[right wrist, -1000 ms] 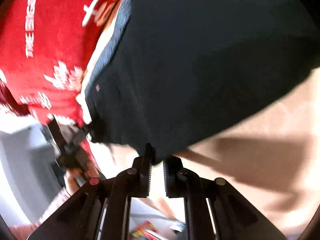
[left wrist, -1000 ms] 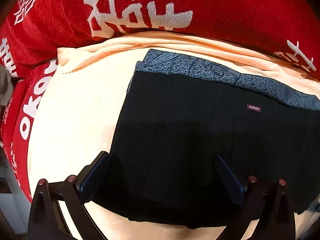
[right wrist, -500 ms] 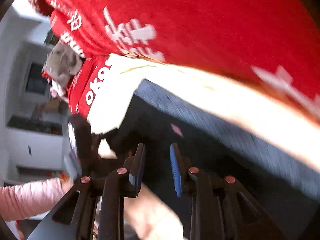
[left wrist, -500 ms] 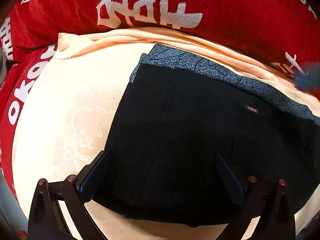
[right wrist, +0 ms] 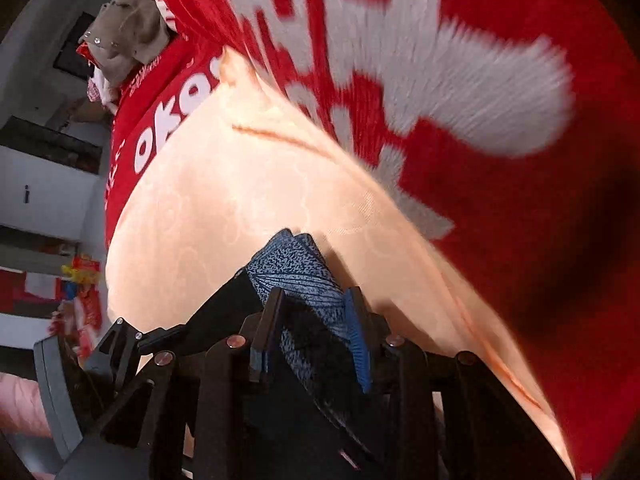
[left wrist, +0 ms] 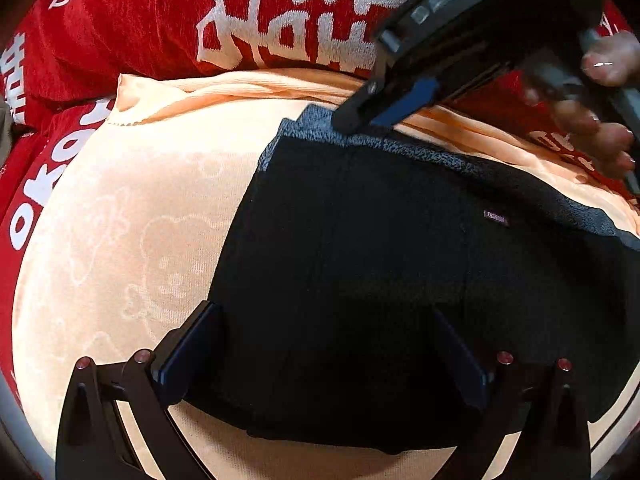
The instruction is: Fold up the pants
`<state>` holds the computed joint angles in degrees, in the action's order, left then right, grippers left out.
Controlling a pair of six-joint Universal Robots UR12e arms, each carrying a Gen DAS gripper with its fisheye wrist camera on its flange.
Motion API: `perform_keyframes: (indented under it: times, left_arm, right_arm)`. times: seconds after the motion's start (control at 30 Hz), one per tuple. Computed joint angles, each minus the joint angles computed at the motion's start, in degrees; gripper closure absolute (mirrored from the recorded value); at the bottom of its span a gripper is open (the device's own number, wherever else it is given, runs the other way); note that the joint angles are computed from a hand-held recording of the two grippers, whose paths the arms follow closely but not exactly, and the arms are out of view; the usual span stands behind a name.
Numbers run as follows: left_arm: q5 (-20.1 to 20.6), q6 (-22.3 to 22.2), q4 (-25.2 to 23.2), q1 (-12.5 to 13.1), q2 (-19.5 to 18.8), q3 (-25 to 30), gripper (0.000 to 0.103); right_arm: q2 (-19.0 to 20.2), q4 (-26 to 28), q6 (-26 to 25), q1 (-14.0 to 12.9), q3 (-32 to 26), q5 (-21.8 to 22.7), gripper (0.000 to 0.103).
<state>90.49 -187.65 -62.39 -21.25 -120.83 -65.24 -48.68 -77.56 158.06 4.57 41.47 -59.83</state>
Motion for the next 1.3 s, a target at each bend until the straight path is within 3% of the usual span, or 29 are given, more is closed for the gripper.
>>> perform_keyframes:
  times: [0.1,0.13,0.17,0.43,0.53,0.63,0.77,0.9,1.13,1.23,1.3]
  left_arm:
    - [-0.33,0.55,0.07,0.11,0.34,-0.35,0.0]
    - [-0.23,0.46,-0.41,-0.07,0.24,0.06,0.0]
    - [-0.18,0.41,-0.85,-0.06,0.28,0.2,0.0]
    - [2.8,-1.71,-2.2,-0.81,2.31,-1.36,0.0]
    - [4.11,-1.47,-4.13,-1.25,1.86,0.05,0.0]
    - [4.15,-2.4,-6.08,-1.03,1.87,1.26,0.0]
    - [5.67,-2.69,-6.45,-1.23,0.98,3.75,0.0]
    - [7.9,-1.46,-7.2,-2.04,-1.57,7.81,0.0]
    - [5.32,1.18,-11.45,-4.27,-3.85,12.3,0.0]
    - [1.92,2.6,-14.91,-5.99,-5.82,15.98,0.0]
    - [-0.14,4.42,-16.78,-7.52,-7.08,17.36,0.0]
  right_arm:
    - [2.12,5.47,0.74,-0.4,-3.26,1.45,0.069]
    - [2.21,6.35,0.24,-0.52,-3.67,1.98,0.088]
    - [2.3,6.32,-0.15,-0.37,-3.87,1.98,0.093]
    - [1.63,4.61,-2.91,0.72,-4.23,3.07,0.095]
    - [1.61,0.98,-0.54,2.3,-3.03,-2.87,0.094]
    - [-0.16,-3.77,4.64,2.52,0.22,-4.45,0.087]
    - [-5.61,-12.7,13.05,0.96,7.33,-3.87,0.081]
    - [-14.24,-19.97,20.02,-2.97,18.78,-3.31,0.081]
    - [-29.96,-20.24,31.64,-10.97,39.56,-1.44,0.081]
    - [-35.56,-20.1,33.96,-13.44,45.94,-4.82,0.081]
    - [-36.9,-20.33,34.27,-14.16,48.09,-6.16,0.081]
